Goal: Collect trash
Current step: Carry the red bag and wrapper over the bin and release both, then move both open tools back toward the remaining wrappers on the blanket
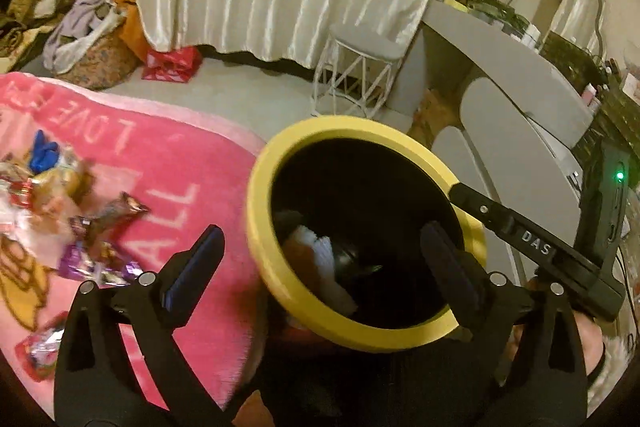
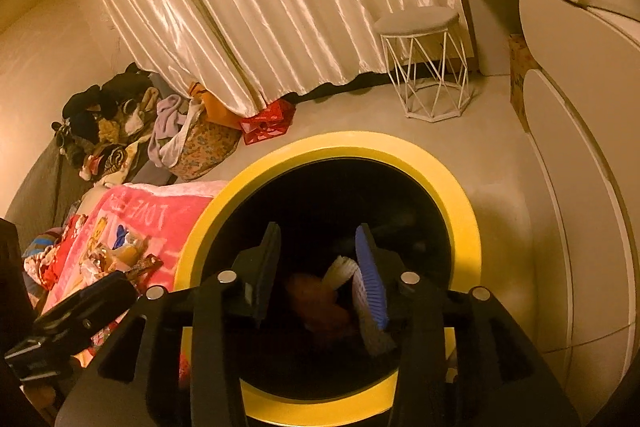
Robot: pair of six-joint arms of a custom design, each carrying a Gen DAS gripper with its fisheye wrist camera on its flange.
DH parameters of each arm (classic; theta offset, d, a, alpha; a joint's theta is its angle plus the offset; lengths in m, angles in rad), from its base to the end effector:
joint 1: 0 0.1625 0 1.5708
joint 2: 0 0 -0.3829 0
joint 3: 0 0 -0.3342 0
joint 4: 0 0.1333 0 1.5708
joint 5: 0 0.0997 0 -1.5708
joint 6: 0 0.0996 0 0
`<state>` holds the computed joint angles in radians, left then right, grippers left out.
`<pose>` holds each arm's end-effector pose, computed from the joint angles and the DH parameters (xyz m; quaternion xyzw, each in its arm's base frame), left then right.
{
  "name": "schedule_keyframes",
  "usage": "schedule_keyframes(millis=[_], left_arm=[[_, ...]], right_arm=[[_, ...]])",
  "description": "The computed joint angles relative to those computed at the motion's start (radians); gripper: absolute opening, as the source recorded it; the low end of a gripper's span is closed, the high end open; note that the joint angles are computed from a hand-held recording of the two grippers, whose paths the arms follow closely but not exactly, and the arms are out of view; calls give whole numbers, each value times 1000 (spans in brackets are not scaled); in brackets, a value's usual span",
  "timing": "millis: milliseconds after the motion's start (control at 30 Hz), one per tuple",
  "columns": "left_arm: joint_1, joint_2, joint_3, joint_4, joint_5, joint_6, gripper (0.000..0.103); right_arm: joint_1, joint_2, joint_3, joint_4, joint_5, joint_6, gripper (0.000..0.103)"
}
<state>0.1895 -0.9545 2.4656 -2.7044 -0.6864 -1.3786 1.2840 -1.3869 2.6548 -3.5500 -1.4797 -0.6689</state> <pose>-0.2655 -0.2651 0.0459 0.0815 0.8877 -0.3805 0.2462 0.0489 -0.3376 0.2099 0.1934 -0.9164 0.3285 0.1221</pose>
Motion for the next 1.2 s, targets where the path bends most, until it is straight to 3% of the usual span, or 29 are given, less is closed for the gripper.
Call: schedule_keyframes(millis=[133, 567, 867, 1200], left_arm=[[-33, -90, 7, 200, 27, -138, 91], [-127, -428, 19, 831, 55, -577, 91], [-207, -589, 14, 1164, 4, -818, 91], [-308, -746, 25, 1464, -116, -1044, 91]], right_arm=[[35, -6, 22, -22, 10, -20, 52], [232, 77, 40, -57, -31, -52, 59], [350, 166, 33, -77, -67, -50, 62], [456, 295, 21, -117, -100, -76, 63]])
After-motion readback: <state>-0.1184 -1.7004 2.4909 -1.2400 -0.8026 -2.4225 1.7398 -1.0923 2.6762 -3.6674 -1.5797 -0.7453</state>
